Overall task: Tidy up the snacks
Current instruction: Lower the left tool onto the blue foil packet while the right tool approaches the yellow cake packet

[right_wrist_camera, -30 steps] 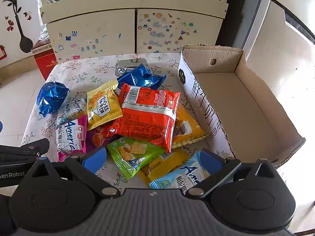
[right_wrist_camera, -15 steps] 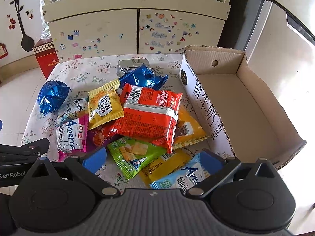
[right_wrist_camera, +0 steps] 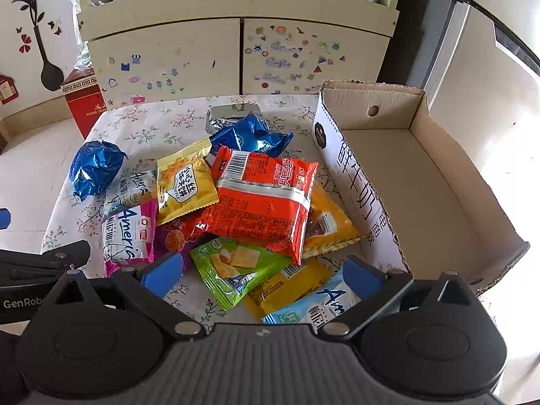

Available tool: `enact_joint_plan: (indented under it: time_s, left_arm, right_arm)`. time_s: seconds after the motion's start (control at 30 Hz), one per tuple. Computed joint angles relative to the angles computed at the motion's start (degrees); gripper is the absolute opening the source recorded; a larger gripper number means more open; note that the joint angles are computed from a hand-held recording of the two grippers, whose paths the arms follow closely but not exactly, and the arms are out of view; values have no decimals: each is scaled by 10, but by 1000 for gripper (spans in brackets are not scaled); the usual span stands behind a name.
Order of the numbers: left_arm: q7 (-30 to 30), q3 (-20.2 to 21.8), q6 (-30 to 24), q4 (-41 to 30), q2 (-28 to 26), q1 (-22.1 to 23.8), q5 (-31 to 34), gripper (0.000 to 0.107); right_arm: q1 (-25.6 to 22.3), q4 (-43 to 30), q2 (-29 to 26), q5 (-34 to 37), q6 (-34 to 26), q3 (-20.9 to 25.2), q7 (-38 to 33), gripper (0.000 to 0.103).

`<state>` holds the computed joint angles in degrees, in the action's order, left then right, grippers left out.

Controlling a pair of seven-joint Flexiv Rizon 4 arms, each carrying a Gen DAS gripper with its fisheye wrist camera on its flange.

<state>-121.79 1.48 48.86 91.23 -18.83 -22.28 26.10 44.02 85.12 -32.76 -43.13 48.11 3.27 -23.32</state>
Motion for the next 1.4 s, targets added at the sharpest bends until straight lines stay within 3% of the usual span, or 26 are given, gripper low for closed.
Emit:
enact_joint_plan:
  time_s: [0.33,0.43,0.57,0.7,0.87,1.1,1.4]
  left_arm:
    - [-2,-2,11,6,0,5,-13,98]
    - [-5,-2,53,24,8,19,-34,100]
    - [-63,24,101,24,14,17,0,100]
    - [-87,39,109,4,12,21,44,102]
    - [-48,28,88,-11,-4,58,-10,102]
    - [8,10,89,-16,-38,84,-110,102]
    - [83,14,88,-51,-91,84,-151,101]
  right_arm:
    - [-3,5,2,1,15,1,5,103]
    - [-10,16,8,-1,56,-2,21,103]
    - [-16,35,17,-17,114,-14,46,103]
    - [-25,53,28,-36,160,-28,84,103]
    - [-36,70,36,-43,198,-31,99,103]
    - [-51,67,22,-15,233,-14,43,102]
    - [-52,16,-25,49,263,5,-92,92]
